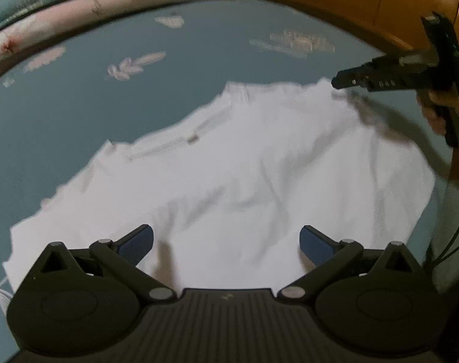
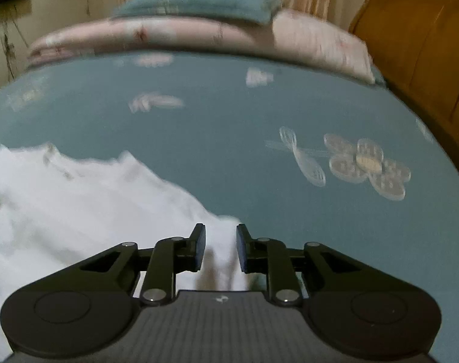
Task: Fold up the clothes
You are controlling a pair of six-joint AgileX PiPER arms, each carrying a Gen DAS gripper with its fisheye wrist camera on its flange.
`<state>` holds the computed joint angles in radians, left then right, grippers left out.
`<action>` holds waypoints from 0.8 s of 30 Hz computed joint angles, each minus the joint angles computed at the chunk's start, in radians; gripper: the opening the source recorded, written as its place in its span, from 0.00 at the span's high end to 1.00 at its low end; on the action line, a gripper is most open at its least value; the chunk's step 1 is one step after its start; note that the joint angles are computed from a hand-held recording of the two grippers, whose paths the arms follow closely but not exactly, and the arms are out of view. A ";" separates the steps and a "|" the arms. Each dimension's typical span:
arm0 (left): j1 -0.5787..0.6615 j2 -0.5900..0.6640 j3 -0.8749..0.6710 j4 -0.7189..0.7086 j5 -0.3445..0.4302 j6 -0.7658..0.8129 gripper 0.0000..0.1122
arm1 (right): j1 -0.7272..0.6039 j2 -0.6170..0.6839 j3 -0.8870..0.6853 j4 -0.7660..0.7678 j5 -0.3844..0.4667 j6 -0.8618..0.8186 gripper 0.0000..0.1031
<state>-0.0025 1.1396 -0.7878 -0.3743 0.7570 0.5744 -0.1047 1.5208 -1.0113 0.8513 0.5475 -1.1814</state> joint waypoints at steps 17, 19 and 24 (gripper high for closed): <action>0.094 0.093 -0.034 -0.193 -0.011 0.079 0.09 | 0.182 0.022 -0.012 0.050 0.078 0.082 0.45; 0.076 0.104 -0.043 -0.256 -0.012 0.099 0.09 | 0.162 -0.031 0.012 0.052 0.087 0.095 0.41; -0.092 0.197 -0.004 -0.148 -0.216 -0.115 0.09 | 0.142 -0.100 0.116 0.008 0.053 0.190 0.36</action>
